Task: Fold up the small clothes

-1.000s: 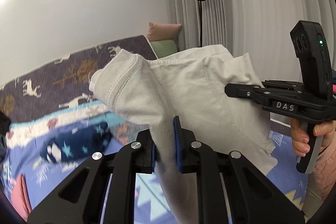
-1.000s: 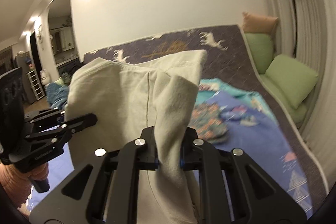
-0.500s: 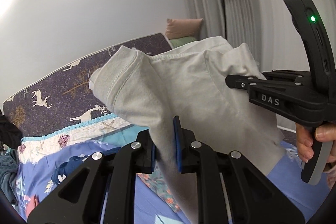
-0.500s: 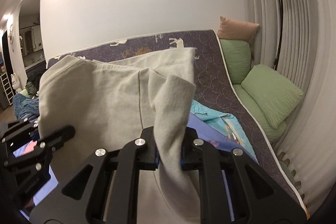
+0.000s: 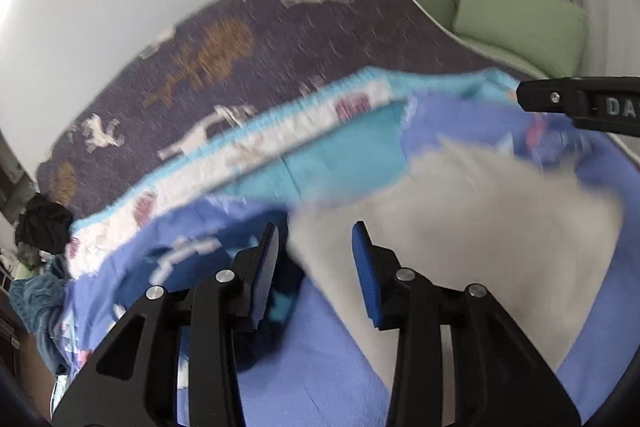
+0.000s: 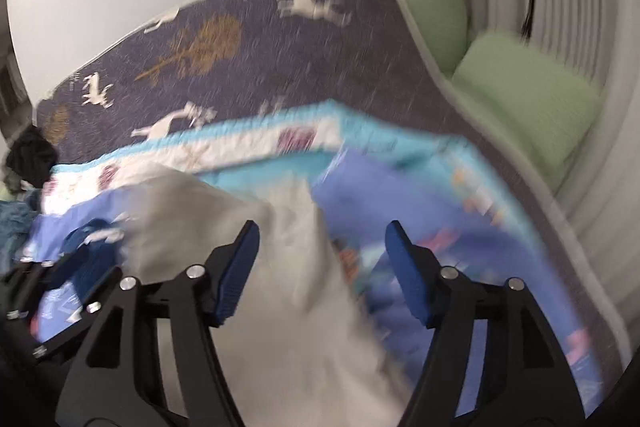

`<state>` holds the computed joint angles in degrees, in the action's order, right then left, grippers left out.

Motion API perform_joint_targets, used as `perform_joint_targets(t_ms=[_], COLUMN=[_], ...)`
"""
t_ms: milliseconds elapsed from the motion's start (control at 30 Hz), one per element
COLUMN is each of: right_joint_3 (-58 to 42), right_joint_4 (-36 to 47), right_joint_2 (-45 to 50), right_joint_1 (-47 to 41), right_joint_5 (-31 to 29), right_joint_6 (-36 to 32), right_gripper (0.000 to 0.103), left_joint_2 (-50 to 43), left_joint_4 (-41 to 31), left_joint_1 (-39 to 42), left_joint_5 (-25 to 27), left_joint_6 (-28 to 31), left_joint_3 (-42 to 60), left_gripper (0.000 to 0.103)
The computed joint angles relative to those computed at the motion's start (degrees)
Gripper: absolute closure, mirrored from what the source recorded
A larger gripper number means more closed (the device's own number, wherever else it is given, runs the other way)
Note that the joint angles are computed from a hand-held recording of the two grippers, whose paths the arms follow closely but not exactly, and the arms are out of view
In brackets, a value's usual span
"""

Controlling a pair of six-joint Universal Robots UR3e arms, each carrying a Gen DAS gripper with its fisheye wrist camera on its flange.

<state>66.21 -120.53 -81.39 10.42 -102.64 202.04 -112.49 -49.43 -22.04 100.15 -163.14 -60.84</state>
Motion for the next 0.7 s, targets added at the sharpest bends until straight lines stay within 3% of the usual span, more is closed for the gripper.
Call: perform_joint_targets(t_ms=[67, 200, 433, 600, 700], right_joint_3=[8.5, 21.1, 26.2, 22.4, 16.9], right_joint_4=[-3.8, -8.5, -1.2, 10.3, 21.5], right_joint_2=[-3.5, -11.1, -20.9, -23.9, -23.1], right_joint_1=[-0.2, 2.5, 16.5, 31.2, 41.8], right_joint_5=[1.7, 0.0, -12.1, -23.8, -29.5], right_joint_6=[-1.2, -0.4, 8.8, 22.5, 34.5], right_gripper=[0.042, 0.041, 0.029, 0.023, 0.02], left_joint_2=[4.2, 12.7, 35.3, 53.6, 66.8], left_joint_4=[3.1, 9.6, 13.0, 4.9, -6.9], left_joint_1=[1.2, 1.0, 6.1, 12.0, 19.6], left_joint_5=[-3.5, -6.6, -17.6, -25.5, -32.7], left_joint_6=[1.8, 2.9, 0.6, 2.1, 4.4], left_joint_3=[-8.1, -22.0, -43.2, -50.5, -51.5], left_gripper=[0.062, 0.047, 0.035, 0.025, 0.021])
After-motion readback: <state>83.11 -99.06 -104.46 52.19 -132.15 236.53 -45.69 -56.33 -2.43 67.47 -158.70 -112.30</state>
